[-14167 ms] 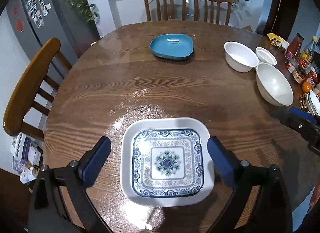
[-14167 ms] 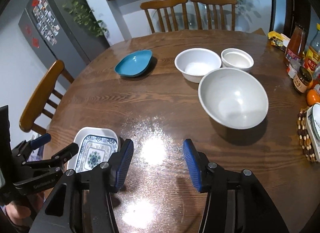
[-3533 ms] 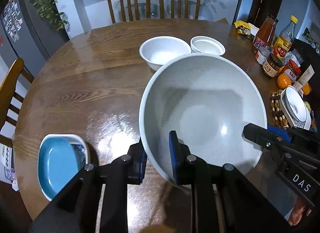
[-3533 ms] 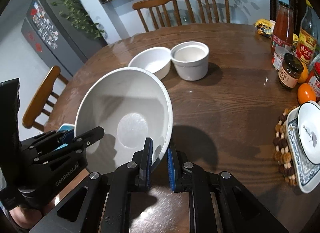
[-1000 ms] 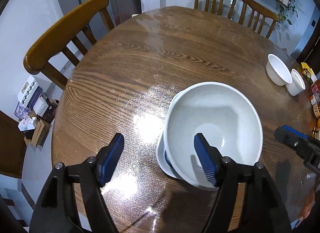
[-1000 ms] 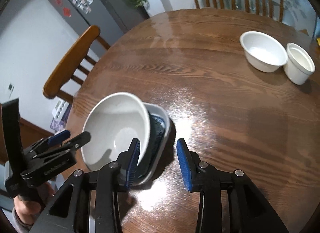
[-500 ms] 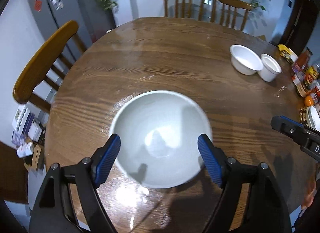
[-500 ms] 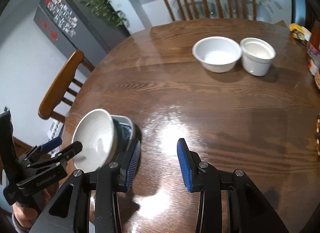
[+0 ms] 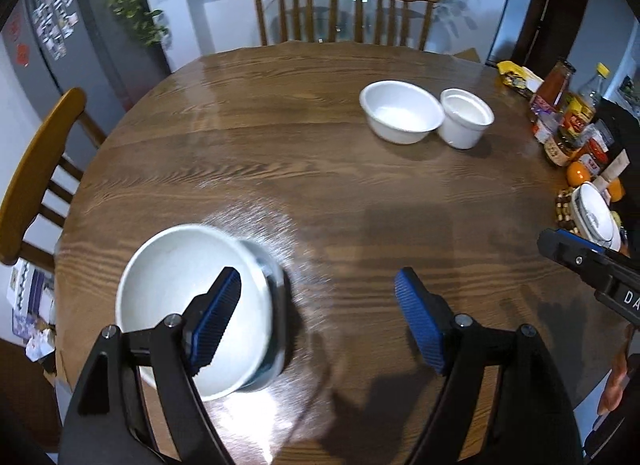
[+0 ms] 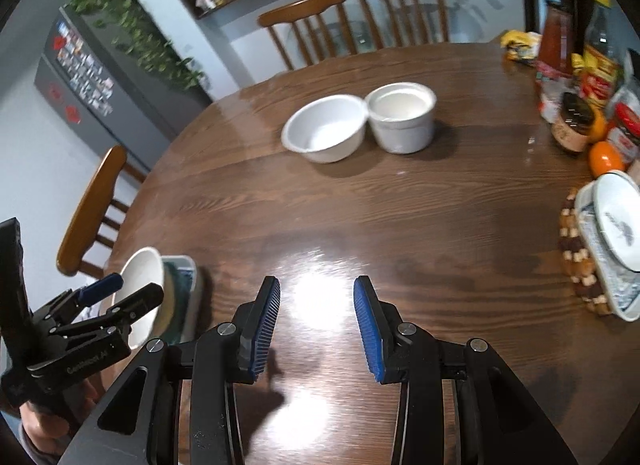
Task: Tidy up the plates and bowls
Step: 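Move the left tool to the smaller white bowl beside the ramekin, then grasp the rim of the smaller white bowl with the left tool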
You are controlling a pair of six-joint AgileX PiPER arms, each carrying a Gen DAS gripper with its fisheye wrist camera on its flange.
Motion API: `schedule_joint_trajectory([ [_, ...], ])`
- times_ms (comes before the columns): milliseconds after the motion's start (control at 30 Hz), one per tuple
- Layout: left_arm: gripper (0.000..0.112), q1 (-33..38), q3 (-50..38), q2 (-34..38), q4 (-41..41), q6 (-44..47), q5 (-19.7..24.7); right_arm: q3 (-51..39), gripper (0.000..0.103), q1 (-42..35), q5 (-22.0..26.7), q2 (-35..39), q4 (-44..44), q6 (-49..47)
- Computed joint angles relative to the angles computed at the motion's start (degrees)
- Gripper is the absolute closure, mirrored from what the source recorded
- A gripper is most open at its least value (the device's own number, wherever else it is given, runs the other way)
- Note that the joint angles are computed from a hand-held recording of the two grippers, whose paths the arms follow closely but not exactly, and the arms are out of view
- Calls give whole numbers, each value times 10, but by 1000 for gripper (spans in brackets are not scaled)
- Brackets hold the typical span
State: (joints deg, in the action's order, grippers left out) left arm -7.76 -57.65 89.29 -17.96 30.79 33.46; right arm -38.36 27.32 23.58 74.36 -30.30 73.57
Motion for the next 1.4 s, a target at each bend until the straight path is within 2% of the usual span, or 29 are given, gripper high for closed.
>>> schedule_joint_trajectory([
  [200,33,-68,-55,29,35,-86,-8,-7,64,-64,25,-32,44,-103],
  [433,33,-125,-204,148,105,-255,15,-61,64,-139,35,-35,82,-236],
  [500,34,-140,-274,206,147,-327,37,-67,64,-155,29,-31,100,-265],
  [700,34,-151,-477,357,165,-399,127,-63,64,-216,-16,7,249,-431],
  [800,35,-159,-590,435,199,-438,181,-57,64,-239,-35,29,329,-507],
  [867,40,-159,-660,483,208,-453,217,-53,64,-252,-45,40,383,-561],
  [933,56,-155,-726,525,197,-447,256,-50,64,-257,-51,48,404,-583],
  [1000,67,-151,-777,557,182,-435,291,-51,64,-265,-54,61,428,-609],
  [1067,75,-150,-790,565,174,-426,297,-58,64,-270,-54,74,440,-621],
  [1133,92,-150,-771,554,167,-413,290,-64,64,-274,-56,90,462,-645],
  [1233,100,-156,-711,521,179,-382,257,-72,64,-275,-59,111,506,-687],
  [1400,100,-160,-553,440,175,-316,190,-81,64,-279,-60,139,582,-759],
])
